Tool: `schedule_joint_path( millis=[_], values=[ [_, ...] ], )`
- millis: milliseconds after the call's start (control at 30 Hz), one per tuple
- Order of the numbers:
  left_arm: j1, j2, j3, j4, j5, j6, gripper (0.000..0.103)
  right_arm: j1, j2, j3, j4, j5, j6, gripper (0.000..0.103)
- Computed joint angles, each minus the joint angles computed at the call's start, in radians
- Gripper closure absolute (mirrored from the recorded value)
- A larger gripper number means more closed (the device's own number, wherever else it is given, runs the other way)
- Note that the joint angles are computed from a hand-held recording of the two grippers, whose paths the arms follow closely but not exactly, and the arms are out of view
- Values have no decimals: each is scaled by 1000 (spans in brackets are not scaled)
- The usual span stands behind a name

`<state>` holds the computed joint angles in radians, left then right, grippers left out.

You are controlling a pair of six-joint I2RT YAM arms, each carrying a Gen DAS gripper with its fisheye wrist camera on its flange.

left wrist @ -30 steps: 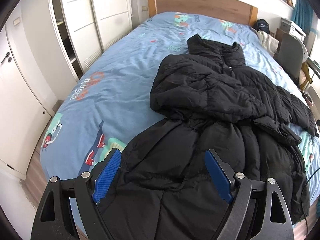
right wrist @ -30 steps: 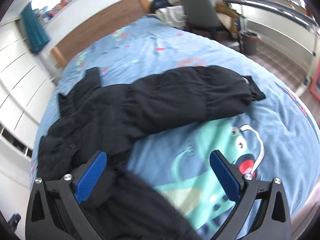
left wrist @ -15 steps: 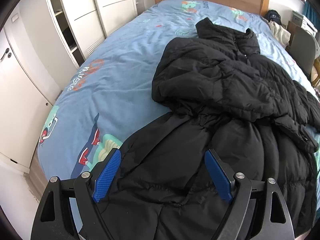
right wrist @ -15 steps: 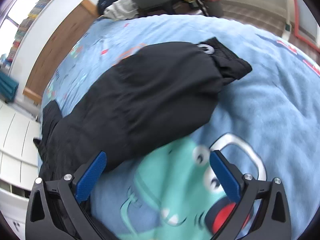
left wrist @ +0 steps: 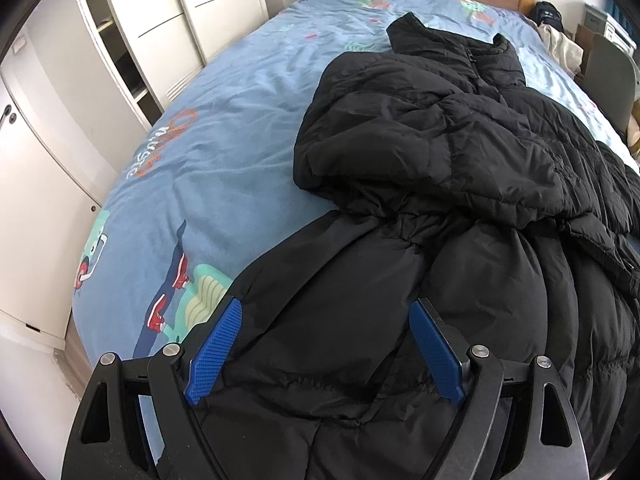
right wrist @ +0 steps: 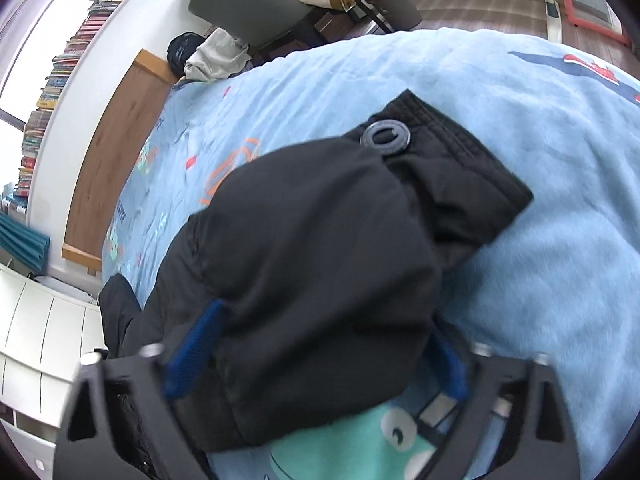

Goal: Fold large clothes
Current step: 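Grasp the buttoned sleeve cuff with the right gripper and lift it, then fold the sleeve across the chest over the first sleeve, open right gripper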

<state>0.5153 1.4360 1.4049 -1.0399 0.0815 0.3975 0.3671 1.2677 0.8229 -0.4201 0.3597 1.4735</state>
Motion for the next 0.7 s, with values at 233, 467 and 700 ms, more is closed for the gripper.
schedule_joint_path(
  millis=[233, 467, 700],
  values=[
    [-2, -1, -9, 2, 6, 8, 18, -16, 25, 54, 6, 5, -77, 75],
    [31, -11, -2, -2, 39, 30, 18, 42, 36, 222, -126, 107, -170, 89],
    [81, -14, 13, -16, 84, 42, 18, 139, 143, 507, -250, 196, -295, 89]
  ],
)
